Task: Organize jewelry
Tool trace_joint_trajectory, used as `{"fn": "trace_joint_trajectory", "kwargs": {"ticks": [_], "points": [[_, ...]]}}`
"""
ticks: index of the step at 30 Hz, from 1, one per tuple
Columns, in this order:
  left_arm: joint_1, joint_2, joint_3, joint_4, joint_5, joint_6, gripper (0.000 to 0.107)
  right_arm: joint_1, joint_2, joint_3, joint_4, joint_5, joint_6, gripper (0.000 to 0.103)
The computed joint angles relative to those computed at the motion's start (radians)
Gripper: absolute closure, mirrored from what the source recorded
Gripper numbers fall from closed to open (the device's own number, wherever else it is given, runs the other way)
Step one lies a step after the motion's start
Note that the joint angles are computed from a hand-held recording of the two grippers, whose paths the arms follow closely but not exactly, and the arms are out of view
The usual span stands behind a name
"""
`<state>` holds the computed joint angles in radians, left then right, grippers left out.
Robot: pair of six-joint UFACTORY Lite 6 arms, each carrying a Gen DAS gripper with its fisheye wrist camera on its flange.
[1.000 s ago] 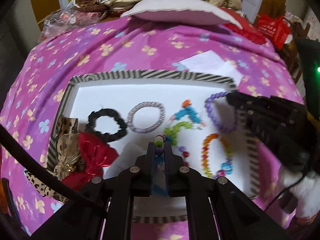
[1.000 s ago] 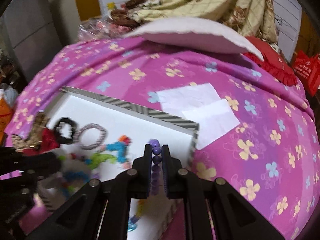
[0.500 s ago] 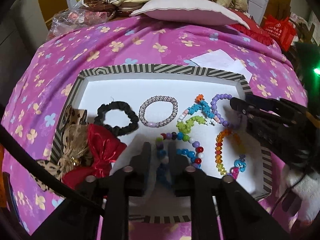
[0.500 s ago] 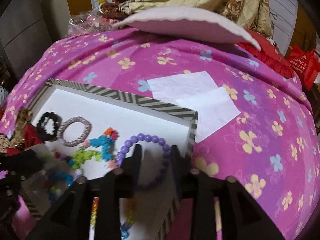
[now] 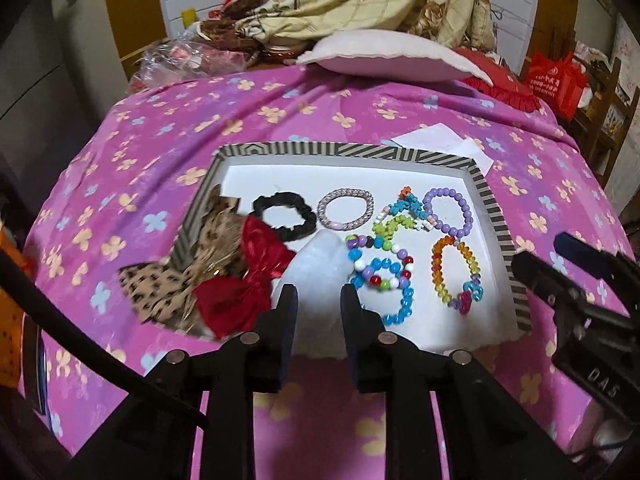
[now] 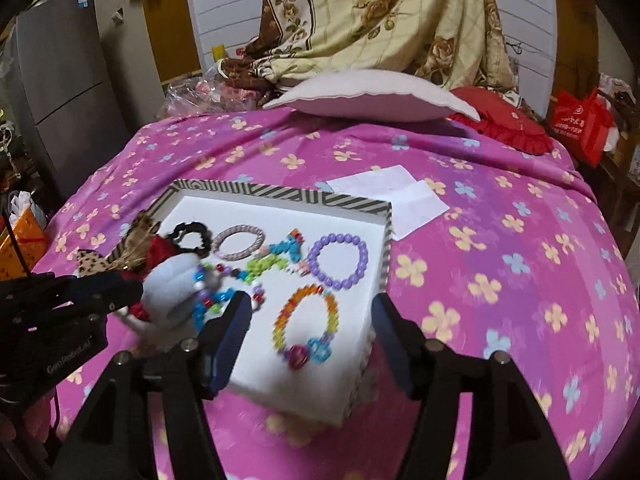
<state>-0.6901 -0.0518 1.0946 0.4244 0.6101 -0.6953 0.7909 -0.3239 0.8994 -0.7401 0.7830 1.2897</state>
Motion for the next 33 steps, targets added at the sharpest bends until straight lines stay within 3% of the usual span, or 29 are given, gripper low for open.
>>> {"fn": "trace_joint_trajectory", "kwargs": {"ticks": [10, 33], "points": [[-0.009, -0.197, -0.140, 0.039, 0.033, -0.073, 0.077, 0.220, 0.039, 0.042, -0.056, 0.133, 0.208, 0.031], [-0.030, -0.303, -0.205, 0.101, 0.084, -0.148, 0.077, 0.306, 0.073, 0.087, -0.058, 0.198, 0.251, 0.024]]}}
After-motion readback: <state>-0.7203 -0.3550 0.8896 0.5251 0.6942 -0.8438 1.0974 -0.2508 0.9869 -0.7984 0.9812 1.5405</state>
